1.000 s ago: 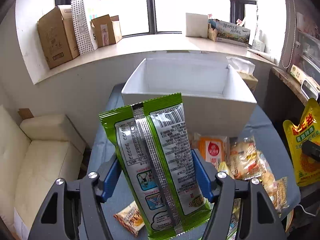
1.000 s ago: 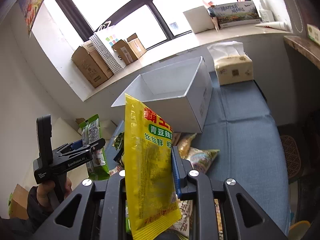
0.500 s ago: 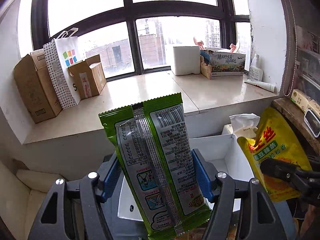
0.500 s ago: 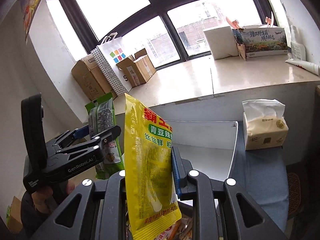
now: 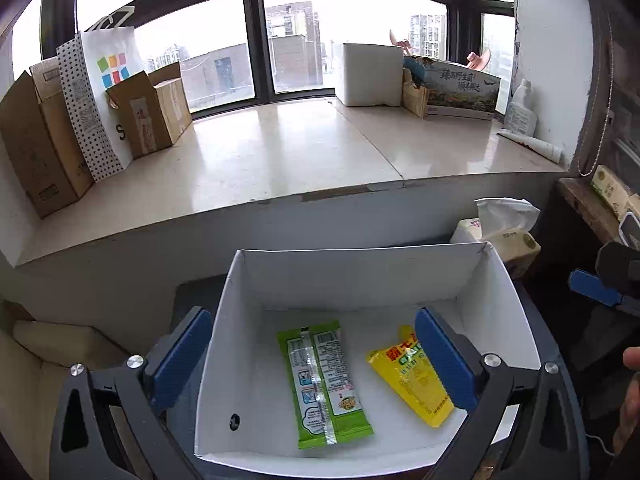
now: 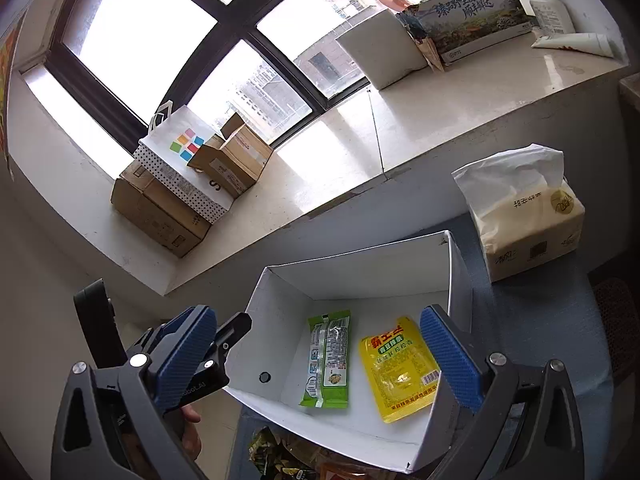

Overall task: Organize snacks
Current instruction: 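Lower both packets into the white box and open both grippers, then withdraw both tools from the box back toward the snack pile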

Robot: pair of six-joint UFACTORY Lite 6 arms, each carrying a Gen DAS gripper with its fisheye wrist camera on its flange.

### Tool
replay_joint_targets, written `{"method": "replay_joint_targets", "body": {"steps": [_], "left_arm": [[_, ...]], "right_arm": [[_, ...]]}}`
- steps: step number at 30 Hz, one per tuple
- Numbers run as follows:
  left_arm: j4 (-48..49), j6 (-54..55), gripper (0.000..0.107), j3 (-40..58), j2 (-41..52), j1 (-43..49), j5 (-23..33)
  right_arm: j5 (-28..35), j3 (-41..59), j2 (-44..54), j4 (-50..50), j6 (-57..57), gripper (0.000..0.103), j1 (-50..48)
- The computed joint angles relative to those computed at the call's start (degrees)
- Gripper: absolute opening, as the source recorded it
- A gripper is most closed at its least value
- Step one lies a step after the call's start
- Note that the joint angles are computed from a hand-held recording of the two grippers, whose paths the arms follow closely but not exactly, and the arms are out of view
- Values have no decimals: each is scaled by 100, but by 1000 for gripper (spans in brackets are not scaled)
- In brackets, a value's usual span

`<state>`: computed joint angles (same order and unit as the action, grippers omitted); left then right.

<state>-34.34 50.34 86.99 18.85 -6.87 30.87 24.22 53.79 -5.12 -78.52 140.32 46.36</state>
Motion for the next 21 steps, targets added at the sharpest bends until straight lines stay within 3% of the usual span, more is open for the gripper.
{"method": "replay_joint_targets", "body": {"steps": [8, 11, 16, 19, 21], "left_arm": [[-1399, 1228, 103, -588, -875, 657, 920], [-2067, 2206, 103, -1571, -2010, 990, 1180], [-1837, 2857, 103, -3091, -3861, 1576, 1886], [-1590, 3193, 103, -4264, -5215, 1937, 1950], [-1597, 3488, 103, -4868, -5867, 2507, 2366]], "right_arm": [[812, 131, -291, 801, -748, 103, 795], [1510, 327, -324, 688, -878, 103, 1431], [2704, 839, -94, 801, -1432, 103, 2592], [3323, 999, 78, 957, -1627, 103, 3304], [3742, 1062, 202, 1082, -1557, 103, 3779]]}}
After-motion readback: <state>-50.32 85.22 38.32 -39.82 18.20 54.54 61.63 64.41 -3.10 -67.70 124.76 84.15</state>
